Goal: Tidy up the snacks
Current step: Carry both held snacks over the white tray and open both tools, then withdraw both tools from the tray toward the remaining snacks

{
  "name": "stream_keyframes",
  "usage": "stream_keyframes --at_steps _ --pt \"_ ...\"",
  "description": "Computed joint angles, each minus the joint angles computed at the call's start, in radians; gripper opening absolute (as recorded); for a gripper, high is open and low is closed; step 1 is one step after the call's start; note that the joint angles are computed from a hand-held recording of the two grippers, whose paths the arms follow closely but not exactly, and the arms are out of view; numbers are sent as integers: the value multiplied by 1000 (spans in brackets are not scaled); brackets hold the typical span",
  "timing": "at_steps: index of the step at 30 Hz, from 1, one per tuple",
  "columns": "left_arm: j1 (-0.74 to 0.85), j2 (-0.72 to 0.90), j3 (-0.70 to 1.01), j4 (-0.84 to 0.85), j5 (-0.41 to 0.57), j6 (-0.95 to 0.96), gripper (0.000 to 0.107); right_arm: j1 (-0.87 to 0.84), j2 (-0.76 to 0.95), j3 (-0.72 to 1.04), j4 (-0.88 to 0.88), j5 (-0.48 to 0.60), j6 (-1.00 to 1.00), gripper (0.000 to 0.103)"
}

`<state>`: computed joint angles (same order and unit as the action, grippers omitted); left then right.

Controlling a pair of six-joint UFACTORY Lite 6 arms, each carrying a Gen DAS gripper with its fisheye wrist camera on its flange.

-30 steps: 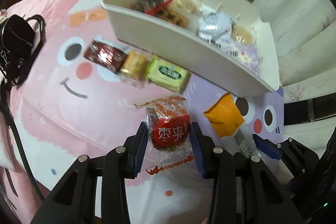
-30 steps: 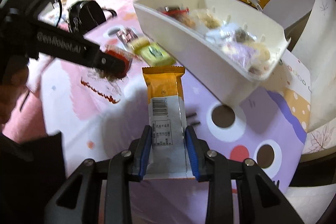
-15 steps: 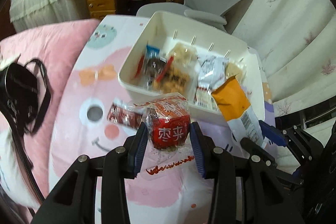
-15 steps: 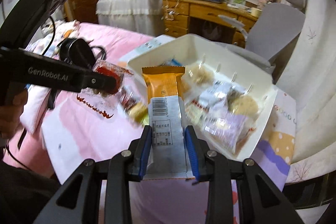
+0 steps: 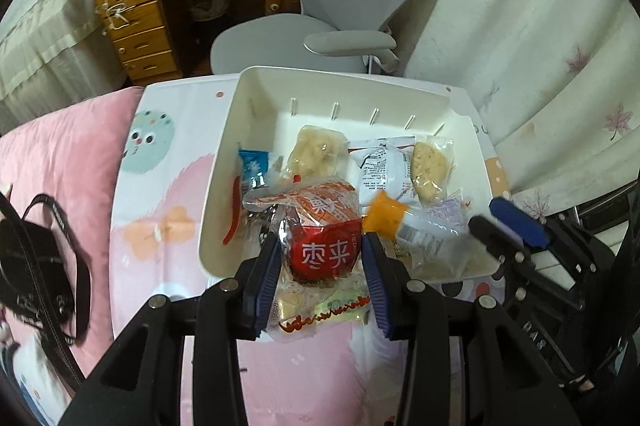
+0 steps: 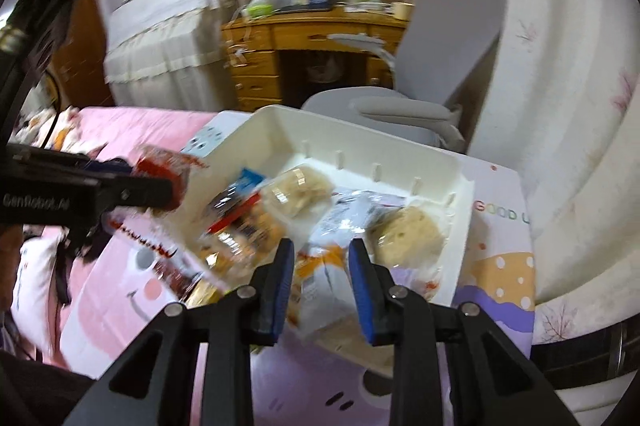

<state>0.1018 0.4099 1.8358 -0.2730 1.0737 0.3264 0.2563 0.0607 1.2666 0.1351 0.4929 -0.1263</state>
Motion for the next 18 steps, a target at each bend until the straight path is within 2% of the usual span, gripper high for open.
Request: stream_keyframes --at_steps 7,11,13,18 --pt "-37 97 102 -16 17 15 44 -58 44 33 -6 -3 63 26" --pt "-45 111 112 -29 6 14 45 -105 44 33 108 36 10 26" --pt "-47 124 127 -23 21 12 51 -122 39 31 150 50 2 26" --pt "-23 121 123 -36 46 67 53 -133 9 -1 195 69 67 26"
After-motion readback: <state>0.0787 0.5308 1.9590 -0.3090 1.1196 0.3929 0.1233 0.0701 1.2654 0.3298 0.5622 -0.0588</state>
